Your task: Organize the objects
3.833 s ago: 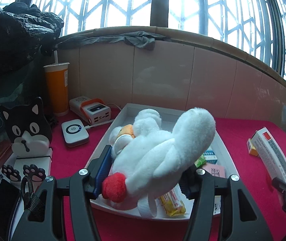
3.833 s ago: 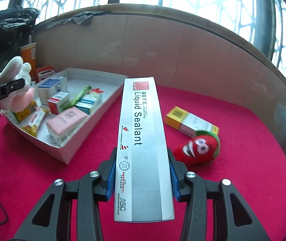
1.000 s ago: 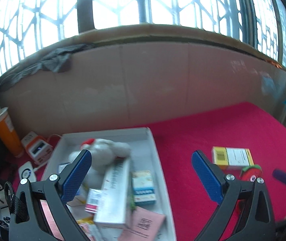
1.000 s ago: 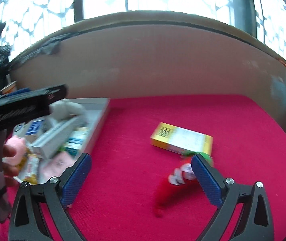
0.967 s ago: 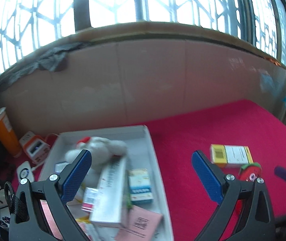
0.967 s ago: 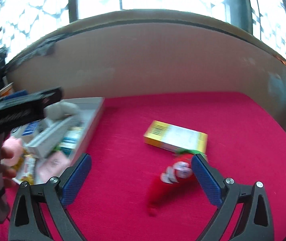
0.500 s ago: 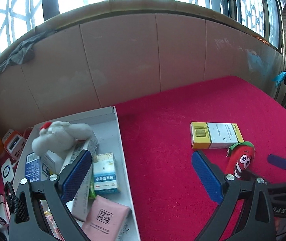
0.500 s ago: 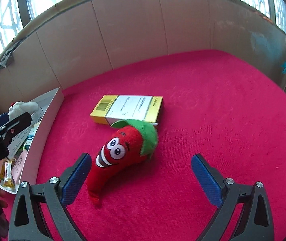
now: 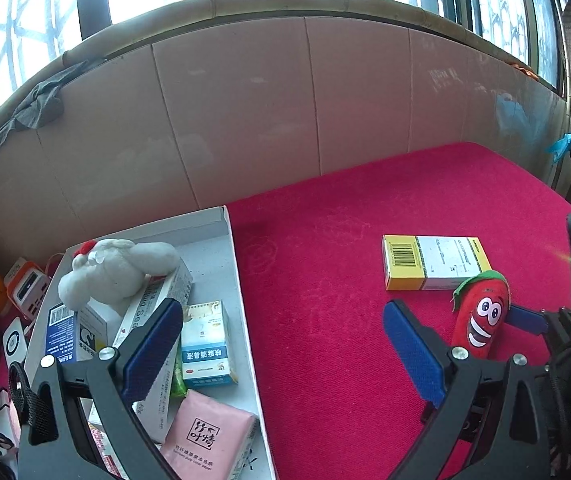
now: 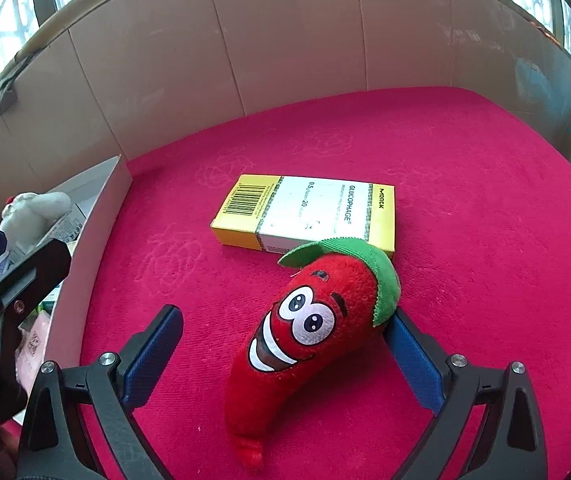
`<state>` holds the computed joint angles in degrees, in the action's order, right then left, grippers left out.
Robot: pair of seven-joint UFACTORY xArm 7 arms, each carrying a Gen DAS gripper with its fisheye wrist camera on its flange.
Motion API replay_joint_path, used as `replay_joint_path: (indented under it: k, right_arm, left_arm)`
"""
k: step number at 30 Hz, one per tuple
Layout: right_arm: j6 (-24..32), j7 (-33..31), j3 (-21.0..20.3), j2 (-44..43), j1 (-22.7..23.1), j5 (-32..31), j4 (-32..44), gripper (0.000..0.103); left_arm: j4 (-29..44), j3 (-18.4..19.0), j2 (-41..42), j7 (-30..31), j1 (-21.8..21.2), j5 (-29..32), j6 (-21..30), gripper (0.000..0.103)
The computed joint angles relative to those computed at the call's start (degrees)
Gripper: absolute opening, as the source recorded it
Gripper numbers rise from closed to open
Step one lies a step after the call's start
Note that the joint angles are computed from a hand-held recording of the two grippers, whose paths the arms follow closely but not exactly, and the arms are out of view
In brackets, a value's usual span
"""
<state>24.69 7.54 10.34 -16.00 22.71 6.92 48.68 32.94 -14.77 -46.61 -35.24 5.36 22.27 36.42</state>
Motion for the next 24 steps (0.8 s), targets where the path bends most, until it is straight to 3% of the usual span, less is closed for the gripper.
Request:
replay_joint_path:
  k: [2, 4, 7, 9, 17, 24]
  right_arm:
    - [0.08, -1.25, -0.48, 0.03, 0.26, 0.32, -0.35, 0.097]
    - [-0.77, -0.85, 0.12, -0.24, -0.74, -1.66, -1.1, 0.072]
    - [-1.12, -8.12, -3.99, -0.83, 2.44, 4.81, -1.76, 0.056]
    - [-0.07, -12.93, -6.28, -1.76, 3.62, 9.48, -2.24, 0.053]
    - [6.07, -24.15, -12.47, -6.2, 1.27, 20.33, -4.1, 0.053]
    - [12.03, -32.71, -15.63, -6.32, -2.81, 28.61, -2.98, 0.053]
  left_arm:
    - [0.34, -0.14, 0.62, 0.34, -0.04, 0.26, 0.02, 0.1]
    - [1.01, -0.22, 1.7, 0.98, -0.1, 0.69, -0.08, 0.1]
    - [2.6, 0.8, 4.59, 3.7, -1.17, 0.97, -1.07, 0.1]
    - [3.92, 2.28, 7.18, 6.85, -2.89, 0.08, -1.82, 0.1]
    - [10.59, 6.03, 18.9, 21.31, -8.69, -3.73, -3.68, 0.1]
    - [15.38, 10.19, 27.63, 42.1, -14.72, -9.61, -7.1, 0.1]
